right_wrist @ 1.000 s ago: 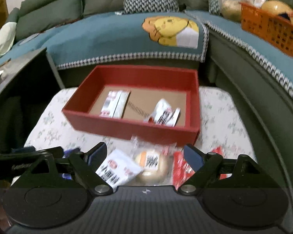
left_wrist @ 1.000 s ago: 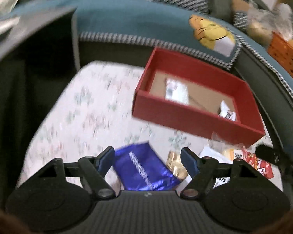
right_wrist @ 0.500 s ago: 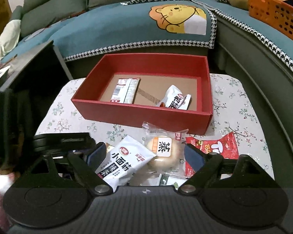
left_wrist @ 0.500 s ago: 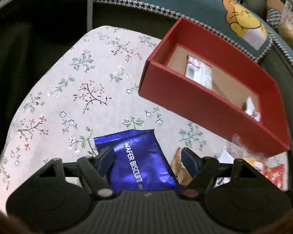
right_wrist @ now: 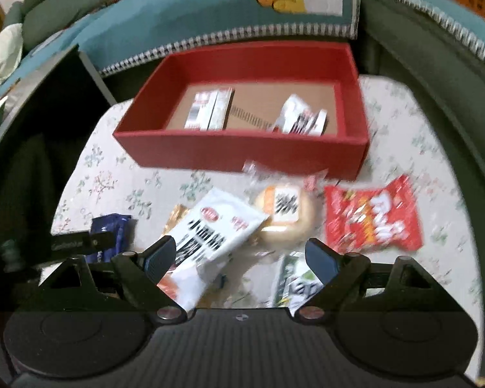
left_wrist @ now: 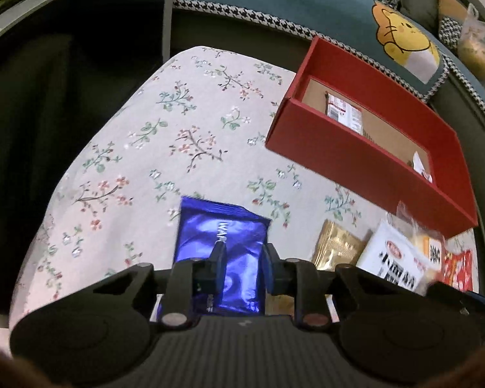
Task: Organize snacks
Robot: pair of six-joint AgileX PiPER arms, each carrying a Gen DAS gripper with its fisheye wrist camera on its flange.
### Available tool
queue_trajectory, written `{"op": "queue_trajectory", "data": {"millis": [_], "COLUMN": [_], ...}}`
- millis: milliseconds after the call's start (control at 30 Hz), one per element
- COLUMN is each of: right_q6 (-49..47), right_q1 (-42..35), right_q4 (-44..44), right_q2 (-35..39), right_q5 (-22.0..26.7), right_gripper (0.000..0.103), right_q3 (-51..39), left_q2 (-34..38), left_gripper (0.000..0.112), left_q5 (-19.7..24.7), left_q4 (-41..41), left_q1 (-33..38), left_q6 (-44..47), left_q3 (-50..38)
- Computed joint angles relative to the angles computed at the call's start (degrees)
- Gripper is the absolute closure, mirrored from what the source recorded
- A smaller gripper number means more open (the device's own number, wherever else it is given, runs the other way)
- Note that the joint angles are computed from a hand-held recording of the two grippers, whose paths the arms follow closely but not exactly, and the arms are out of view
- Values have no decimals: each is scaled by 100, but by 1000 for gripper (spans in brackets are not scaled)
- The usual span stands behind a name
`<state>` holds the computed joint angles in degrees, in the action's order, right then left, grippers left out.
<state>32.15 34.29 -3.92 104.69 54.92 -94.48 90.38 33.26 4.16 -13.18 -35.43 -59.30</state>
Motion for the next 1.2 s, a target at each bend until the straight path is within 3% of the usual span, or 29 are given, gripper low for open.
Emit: {"op": "queue_trajectory", "data": {"millis": [200,367,500,567,667,833,1000,1100,1200], "right_q6": [501,775,634,560,87,-202,-486,-724,-885], "right_q1": [114,392,518,508,331,269,215,111,24], "right_q4": [263,-54,-354,-462,-206,-331,-255,-31,105], "right_q2": [612,1158,1593,1485,1082,469,21,-120,-173], "right_q5": [246,338,649,566,336,18,-277,-370,-377], "right_gripper": [12,9,14,37,47,51,52,52,52], "right_q3": [-616,-1196,-1501,-1295,-871,-103,300,403,406], "left_q2": [-161,-148,-150,-165,-126,69,589,778,715], "left_gripper": [78,54,47,45,42,37,30,32,43], "left_q5": [-51,-41,18,14,10,9,197,283,269], "left_q4": [-234,-702,-468,-577,-625,-197,1374,1698,1750], "left_q1": [171,362,393,449,450,164,-360,-418,-475], "left_q6": [409,775,601,681,719,323,-1047,-1452,-1533], "left_q3": [279,318,281,283,261,69,-279,-329,-289]}}
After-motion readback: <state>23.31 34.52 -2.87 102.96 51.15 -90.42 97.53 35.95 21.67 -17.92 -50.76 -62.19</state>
